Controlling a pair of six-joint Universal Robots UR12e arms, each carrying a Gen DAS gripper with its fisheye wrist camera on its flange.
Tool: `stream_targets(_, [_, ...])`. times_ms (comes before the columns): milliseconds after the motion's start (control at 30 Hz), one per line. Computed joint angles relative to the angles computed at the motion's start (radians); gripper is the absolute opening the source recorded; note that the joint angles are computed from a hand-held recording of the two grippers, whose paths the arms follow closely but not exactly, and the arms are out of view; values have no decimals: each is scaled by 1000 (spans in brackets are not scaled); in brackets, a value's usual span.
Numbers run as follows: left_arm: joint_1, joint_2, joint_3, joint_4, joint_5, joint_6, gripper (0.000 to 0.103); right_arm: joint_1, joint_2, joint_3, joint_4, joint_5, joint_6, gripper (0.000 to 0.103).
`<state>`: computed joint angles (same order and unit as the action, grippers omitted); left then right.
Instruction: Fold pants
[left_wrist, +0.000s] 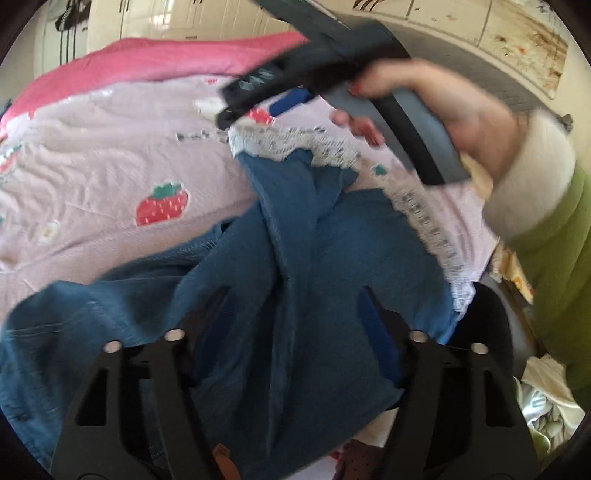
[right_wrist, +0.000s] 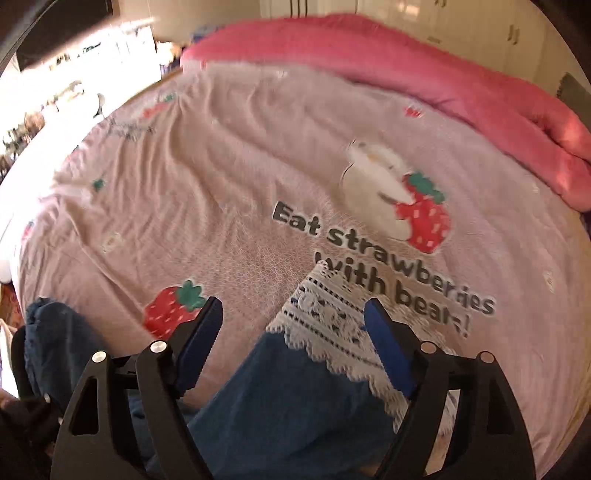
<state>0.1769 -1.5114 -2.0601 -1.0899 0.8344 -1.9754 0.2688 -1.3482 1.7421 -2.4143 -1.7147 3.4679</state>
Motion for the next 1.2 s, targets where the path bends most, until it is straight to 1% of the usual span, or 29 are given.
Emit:
stream_targets(33, [-9,-8,-2,15,11,-14,45,1,22,-25,46,-17,-3,79])
stream_targets(67, [-15,-15,-2,21,21,-28,36,0,35,-40,70,-25,-7,79])
stream_targets(100, [-20,-23,1,17,29,-38,32,0,50,-53,94,-39,-12,76])
stream_targets(133, [-23,-30,0,31,35,-53,21,-1,63,-62,111,-52,-13,48])
stream_targets(167, [-25,-33,-3,50,40,-63,15,-5,68,-65,130,-40,-3,20])
stream_targets(200, [-26,-37,-5,65,47,-66,12,-13,65,-55,119,-19,18,8])
stream_targets(233, [-24,-37,-5,64,46,-61,8,-20,47,-28,65,0,40,8])
stream_targets(267, [-21,-39,-2,56,41,-56,6,-23,29,-2,13,5,43,8])
stream_targets(300, [-21,-42,2,49,38,-54,6,-26,1,33,-40,4,57,8])
stream_targets(333, [-17,-43,4,38,32,-45,5,-30,-19,55,-69,14,74,8])
stream_targets(400, [-11,-40,4,28,28,-32,5,-40,-86,131,-163,48,119,8])
stream_targets(500, [1,-26,3,1,19,11,5,-23,-196,235,-266,24,171,8])
stream_targets(533, [7,-17,-1,-10,16,41,5,-15,-239,275,-297,11,199,8])
stream_targets(600, [11,-4,-9,-13,16,81,5,6,-316,347,-331,-14,255,8])
stream_targets(700, [17,15,-21,-24,23,141,5,42,-383,413,-332,-55,319,8])
stream_targets(733, [21,22,-28,-30,24,166,5,65,-402,437,-323,-76,360,8])
stream_targets(800, [22,31,-39,-39,28,206,5,87,-432,484,-327,-80,412,8])
stream_targets(833, [25,39,-47,-37,30,227,5,102,-444,508,-319,-96,459,8])
stream_targets(900, [30,53,-57,-45,35,264,10,118,-449,543,-342,-90,518,8])
stream_targets(933, [33,58,-63,-45,32,277,20,131,-455,568,-363,-100,564,8])
stream_targets(967, [33,60,-63,-57,33,293,31,134,-456,582,-384,-94,580,8])
stream_targets(1033, [30,63,-68,-51,42,302,33,139,-459,605,-419,-90,619,8])
stream_targets(1100, [22,68,-82,-13,49,299,33,145,-459,615,-440,-93,627,9])
stream_targets(1167, [12,73,-107,84,46,249,33,153,-452,610,-446,-103,626,10])
stream_targets(1200, [10,72,-111,104,41,232,33,157,-451,608,-447,-109,625,11])
